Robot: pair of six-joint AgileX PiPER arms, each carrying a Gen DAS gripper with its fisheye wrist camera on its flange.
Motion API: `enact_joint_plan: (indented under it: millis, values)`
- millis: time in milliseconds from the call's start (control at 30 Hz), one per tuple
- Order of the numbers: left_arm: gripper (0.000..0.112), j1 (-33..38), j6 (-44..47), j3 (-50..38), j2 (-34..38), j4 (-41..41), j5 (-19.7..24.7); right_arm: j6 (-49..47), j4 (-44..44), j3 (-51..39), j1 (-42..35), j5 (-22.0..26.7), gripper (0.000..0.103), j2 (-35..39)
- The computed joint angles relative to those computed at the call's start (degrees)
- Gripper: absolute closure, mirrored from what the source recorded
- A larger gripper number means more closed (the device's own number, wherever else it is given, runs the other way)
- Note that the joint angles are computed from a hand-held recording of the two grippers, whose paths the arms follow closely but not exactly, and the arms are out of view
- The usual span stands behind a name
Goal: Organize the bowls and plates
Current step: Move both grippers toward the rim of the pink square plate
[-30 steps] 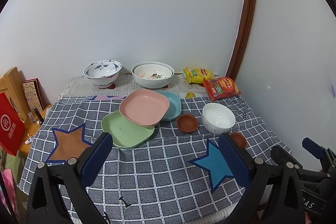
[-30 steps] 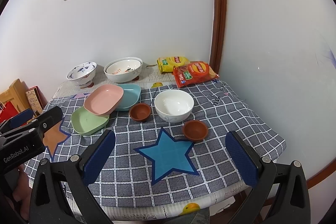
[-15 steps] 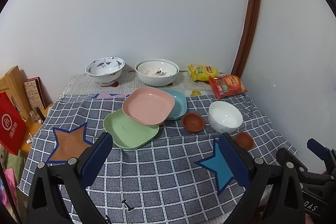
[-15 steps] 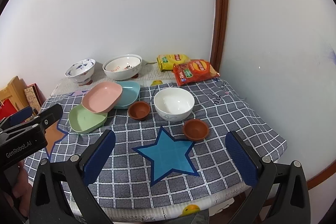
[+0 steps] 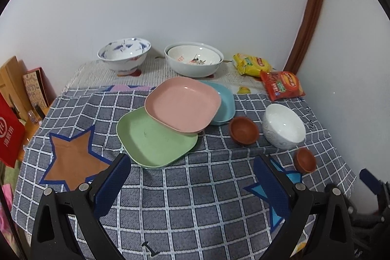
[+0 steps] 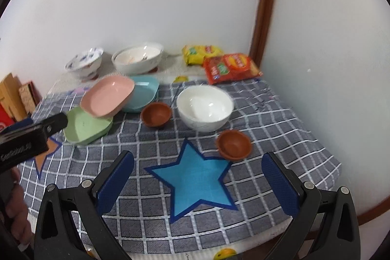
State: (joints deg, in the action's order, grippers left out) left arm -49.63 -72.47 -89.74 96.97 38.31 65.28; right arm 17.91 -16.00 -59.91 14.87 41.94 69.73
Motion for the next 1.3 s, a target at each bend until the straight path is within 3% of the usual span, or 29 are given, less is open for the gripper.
enact_joint_plan:
  millis: [233, 333, 533, 667, 733, 933, 1000, 1100, 1300]
  values:
    - [0.011, 5.6, 3.4, 1.2, 1.5, -5.0, -5.2, -12.1, 12.4, -1.2, -2.1, -4.6, 0.000, 5.5]
    - [0.011, 8.1, 4.8, 1.6, 2.5, -6.7, -6.7, -20.7, 20.3, -2.8, -3.4, -6.1, 0.005, 8.5]
    - [0.011, 13.2, 7.0, 2.8, 4.2, -10.4, -10.4, -17.8, 15.3, -9.5, -0.5, -7.8, 0.007, 16.0]
    - [0.017, 16.6, 8.9, 3.3, 5.1, -12.5, -12.3, -20.4, 18.5, -15.7, -0.7, -7.2, 0.014, 21.8]
    - [0.019, 18.3, 10.6, 3.6, 5.1, -14.4, -13.5, -20.9, 18.1, -19.4, -0.1, -6.8, 0.023, 25.2]
    - [0.019, 20.2, 13.1, 2.3, 6.6, -15.9, -15.3, -25.0, 19.0, -31.5, 1.3, -5.6, 0.025, 34.8]
    - [0.019, 20.8, 13.1, 1.8, 7.4, -16.3, -15.9, -28.9, 21.8, -36.0, 1.1, -5.2, 0.031, 38.2]
    - [0.030, 21.6, 13.2, 1.2, 8.7, -17.8, -17.2, -30.5, 21.8, -43.1, 1.4, -2.3, 0.043, 43.1]
    - [0.038, 23.1, 13.5, 0.1, 10.9, -19.1, -19.5, -34.0, 23.8, -55.8, 1.8, 3.3, 0.056, 52.1]
